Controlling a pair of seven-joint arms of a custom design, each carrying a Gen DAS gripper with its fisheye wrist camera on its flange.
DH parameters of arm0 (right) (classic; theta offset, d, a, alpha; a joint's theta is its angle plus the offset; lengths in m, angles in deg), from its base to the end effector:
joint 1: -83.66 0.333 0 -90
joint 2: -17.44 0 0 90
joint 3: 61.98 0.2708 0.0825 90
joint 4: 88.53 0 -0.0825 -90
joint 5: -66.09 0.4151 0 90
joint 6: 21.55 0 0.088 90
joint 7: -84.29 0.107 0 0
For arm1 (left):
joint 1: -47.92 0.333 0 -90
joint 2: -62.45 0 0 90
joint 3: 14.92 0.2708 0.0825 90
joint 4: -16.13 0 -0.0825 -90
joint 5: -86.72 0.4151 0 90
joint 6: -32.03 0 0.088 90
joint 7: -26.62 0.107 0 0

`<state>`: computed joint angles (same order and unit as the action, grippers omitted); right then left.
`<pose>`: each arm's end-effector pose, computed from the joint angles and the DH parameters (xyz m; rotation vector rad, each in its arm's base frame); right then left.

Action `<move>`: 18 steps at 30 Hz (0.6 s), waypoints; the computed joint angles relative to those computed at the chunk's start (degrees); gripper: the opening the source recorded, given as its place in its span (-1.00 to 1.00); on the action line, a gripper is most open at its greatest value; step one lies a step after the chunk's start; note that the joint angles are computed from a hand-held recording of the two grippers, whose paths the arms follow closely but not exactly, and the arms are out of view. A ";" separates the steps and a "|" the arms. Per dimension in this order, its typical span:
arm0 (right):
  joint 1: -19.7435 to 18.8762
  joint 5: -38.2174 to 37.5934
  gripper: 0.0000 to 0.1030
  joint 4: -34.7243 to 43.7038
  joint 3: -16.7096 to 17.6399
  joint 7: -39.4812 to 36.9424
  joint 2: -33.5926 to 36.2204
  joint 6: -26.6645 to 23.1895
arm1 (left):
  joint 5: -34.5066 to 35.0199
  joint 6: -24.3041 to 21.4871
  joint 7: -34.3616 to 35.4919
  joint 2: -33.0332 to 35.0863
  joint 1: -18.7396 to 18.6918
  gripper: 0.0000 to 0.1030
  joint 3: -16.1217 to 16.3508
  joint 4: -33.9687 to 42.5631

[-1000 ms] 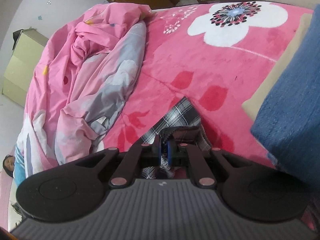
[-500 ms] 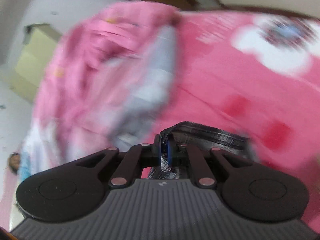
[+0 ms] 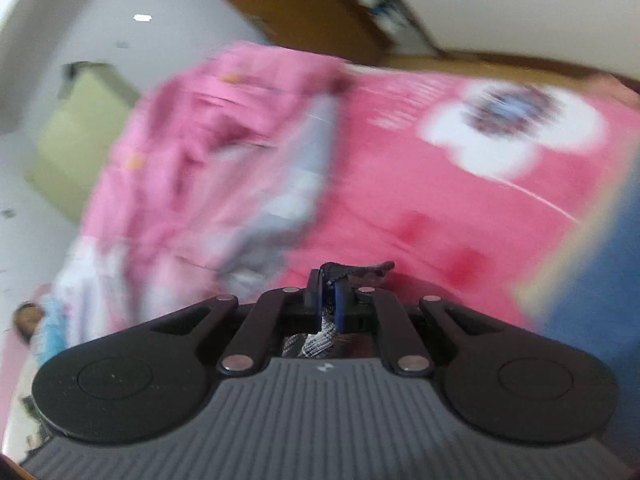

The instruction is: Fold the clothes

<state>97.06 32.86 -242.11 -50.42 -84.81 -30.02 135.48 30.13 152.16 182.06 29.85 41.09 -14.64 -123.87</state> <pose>0.3700 0.1983 0.5259 -0.7316 2.0386 -0.3877 0.4527 -0.0925 0.4960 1.0074 -2.5822 1.3783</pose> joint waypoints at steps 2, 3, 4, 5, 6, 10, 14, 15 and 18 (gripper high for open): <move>1.82 1.92 -0.94 -3.39 -0.97 0.15 -1.75 -1.86 | 2.02 1.00 1.13 -0.02 -0.24 -0.99 -1.39 -1.39; 2.60 2.13 -0.96 -2.56 -1.04 -1.45 -0.83 -3.56 | 3.00 1.66 1.47 0.36 -0.32 -0.99 -1.93 -1.68; 3.37 2.27 -0.96 -1.39 -1.03 -3.28 0.28 -5.54 | 3.93 2.29 1.71 0.75 -0.41 -0.99 -2.39 -1.94; 4.09 2.41 -0.95 -0.19 -0.98 -5.10 1.40 -7.52 | 4.39 2.38 1.55 1.08 -0.47 -0.99 -2.40 -2.01; 4.75 2.53 -0.94 1.04 -0.89 -6.89 2.55 -9.50 | 4.83 2.46 1.39 1.42 -0.50 -0.99 -2.44 -2.07; 8.63 4.31 -0.91 10.96 -2.22 -22.64 10.84 -23.43 | 5.70 2.46 2.66 1.10 -0.70 -0.98 -2.12 -2.58; 9.36 2.46 -0.78 18.58 0.49 -31.30 16.17 -35.33 | 7.35 0.81 2.57 -0.02 -0.63 -0.91 -2.07 -2.49; 9.16 0.61 -0.65 19.83 1.78 -31.50 16.75 -37.72 | 7.51 0.29 2.81 -0.69 -0.61 -0.76 -1.86 -2.65; 9.27 -5.48 -0.26 22.93 4.96 -32.23 18.33 -44.37 | 7.20 0.38 6.37 -3.18 -0.98 -0.47 -1.17 -4.25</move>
<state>106.33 27.38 -219.18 -45.46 -117.04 -11.69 91.11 37.34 152.54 188.43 26.67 40.11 -15.81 -128.12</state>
